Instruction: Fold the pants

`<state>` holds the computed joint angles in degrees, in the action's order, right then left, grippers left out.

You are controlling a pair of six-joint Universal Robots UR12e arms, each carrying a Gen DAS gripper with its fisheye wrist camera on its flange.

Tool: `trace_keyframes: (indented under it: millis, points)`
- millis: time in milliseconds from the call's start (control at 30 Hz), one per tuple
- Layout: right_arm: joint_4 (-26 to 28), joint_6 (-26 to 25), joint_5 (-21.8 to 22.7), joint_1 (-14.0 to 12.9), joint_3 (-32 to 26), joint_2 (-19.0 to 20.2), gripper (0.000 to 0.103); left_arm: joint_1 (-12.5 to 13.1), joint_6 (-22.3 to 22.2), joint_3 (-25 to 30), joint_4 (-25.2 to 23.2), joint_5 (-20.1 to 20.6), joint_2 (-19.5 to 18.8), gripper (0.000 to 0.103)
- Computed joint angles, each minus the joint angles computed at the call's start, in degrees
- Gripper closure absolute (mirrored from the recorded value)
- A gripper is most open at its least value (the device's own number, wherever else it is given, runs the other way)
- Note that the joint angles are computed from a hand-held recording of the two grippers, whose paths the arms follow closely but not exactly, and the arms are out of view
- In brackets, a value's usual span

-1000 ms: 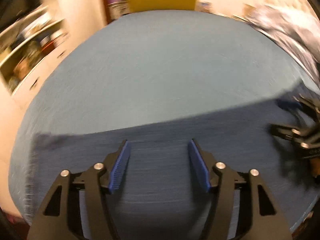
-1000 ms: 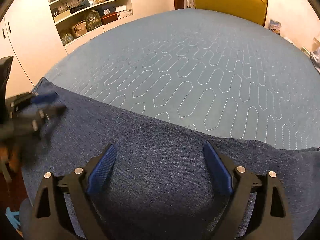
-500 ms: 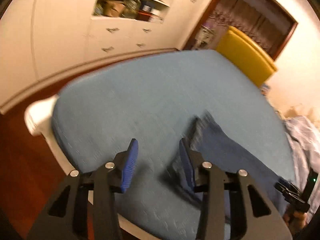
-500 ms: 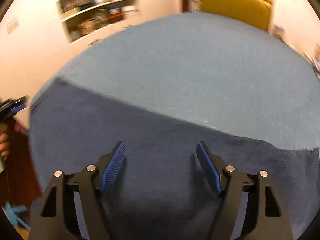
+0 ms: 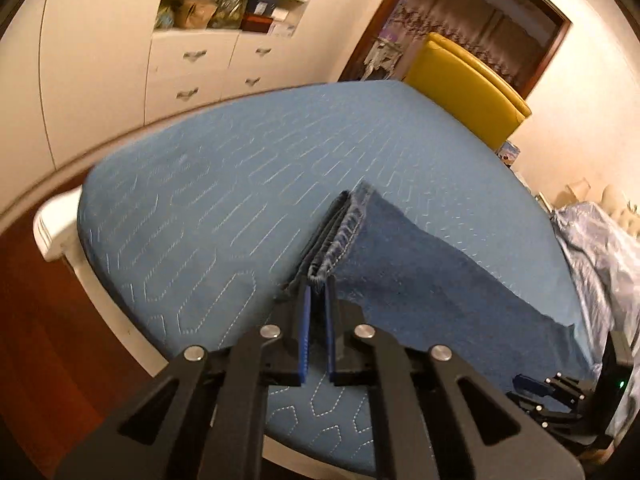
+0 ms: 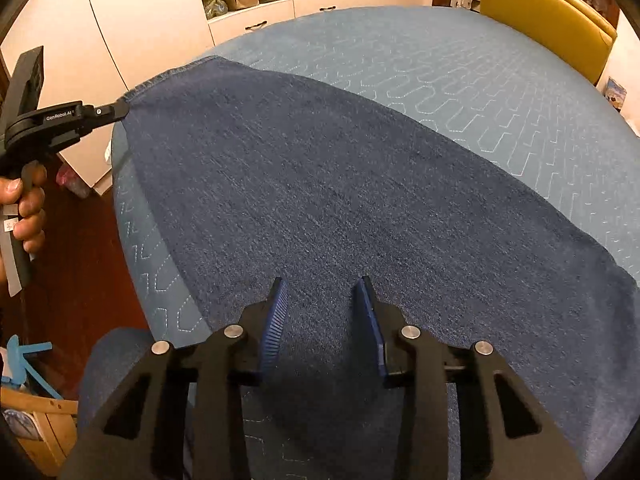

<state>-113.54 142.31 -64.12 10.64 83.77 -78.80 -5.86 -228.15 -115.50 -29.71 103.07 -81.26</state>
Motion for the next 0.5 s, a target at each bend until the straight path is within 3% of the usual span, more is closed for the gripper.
trace_keyframes:
  millis: [33, 67, 100, 167, 233, 300, 367, 500]
  points:
    - [-0.1, 0.16, -0.23, 0.06, 0.06, -0.02, 0.066, 0.09, -2.42, 0.16, -2.6, 1.1, -0.13, 0.086]
    - [-0.26, 0.51, -0.49, 0.29, -0.06, 0.03, 0.066, -0.42, -4.65, 0.57, -5.49, 3.27, 0.04, 0.075]
    - [-0.55, 0.62, -0.71, 0.37, 0.05, -0.04, 0.066, -0.58, -6.13, 0.62, -5.98, 4.12, 0.23, 0.072]
    - [-0.94, 0.56, -0.91, 0.26, 0.5, -0.31, 0.066, -0.54, -7.28, -0.56, -2.59, 2.75, 1.0, 0.07]
    - [-1.08, 0.72, -1.25, 0.36, 0.5, -0.29, 0.066, -0.76, -6.86, -0.34, -2.76, 2.33, 1.02, 0.068]
    - [-0.95, 0.96, -1.42, 0.39, 0.44, -0.28, 0.066, -0.41, -8.14, -0.95, -0.82, 0.51, 1.16, 0.056]
    - [-0.94, 0.81, -1.34, 0.24, 0.47, -0.3, 0.066, 0.01, -9.96, -1.72, 1.58, -1.62, 1.11, 0.054]
    - [-1.45, 1.0, -1.63, 0.54, 0.67, -0.32, 0.066, -0.62, -7.5, -0.49, -1.39, -1.72, -0.37, 0.055]
